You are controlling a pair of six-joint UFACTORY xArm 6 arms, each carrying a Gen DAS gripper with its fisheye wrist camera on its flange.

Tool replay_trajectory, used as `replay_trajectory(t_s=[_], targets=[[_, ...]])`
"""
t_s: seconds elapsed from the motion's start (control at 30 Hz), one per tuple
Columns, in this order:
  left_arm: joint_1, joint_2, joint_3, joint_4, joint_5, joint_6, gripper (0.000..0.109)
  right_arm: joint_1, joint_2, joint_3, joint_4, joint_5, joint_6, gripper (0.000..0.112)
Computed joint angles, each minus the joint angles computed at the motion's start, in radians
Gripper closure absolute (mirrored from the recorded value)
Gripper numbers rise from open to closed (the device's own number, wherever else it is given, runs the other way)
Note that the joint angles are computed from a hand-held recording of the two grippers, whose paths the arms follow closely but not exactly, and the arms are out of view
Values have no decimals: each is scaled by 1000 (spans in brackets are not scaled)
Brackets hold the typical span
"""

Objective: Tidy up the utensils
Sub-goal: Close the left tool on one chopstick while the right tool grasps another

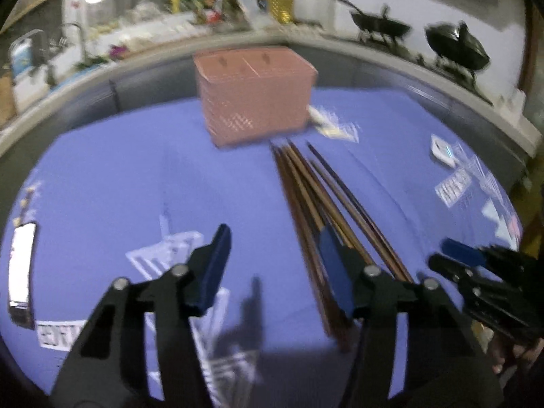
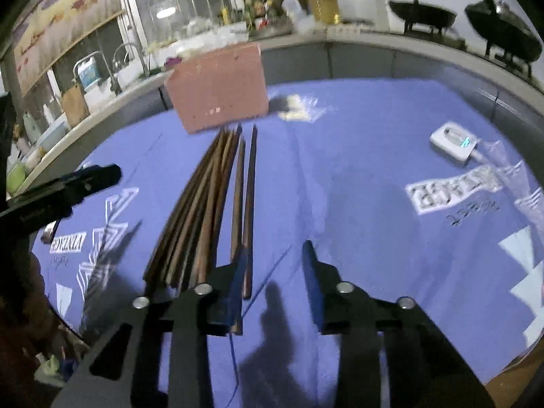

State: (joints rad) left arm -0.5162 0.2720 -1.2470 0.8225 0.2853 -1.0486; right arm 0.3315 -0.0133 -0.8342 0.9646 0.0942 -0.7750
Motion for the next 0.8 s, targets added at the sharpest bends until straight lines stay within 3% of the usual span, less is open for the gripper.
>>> replay_trajectory(t_s=[0.13,0.2,0.37,0.63,0.8], targets=[[-16,66,-30,-201,-3,179,67,12,20,-5,-41,4,-6,84],[-21,95,-46,-318,-4,268,70,15,34,-2,-125,-7,51,84],[-20,128,-78,-366,31,290,71,-1,58,12,-340,-61,224,84],[-21,150,-109,-349,71,272,71,18,55,-16,-106,-38,6,84],[-29,174,-149,-298,109,239,71,25,70,-36,-100,-11,-13,84]])
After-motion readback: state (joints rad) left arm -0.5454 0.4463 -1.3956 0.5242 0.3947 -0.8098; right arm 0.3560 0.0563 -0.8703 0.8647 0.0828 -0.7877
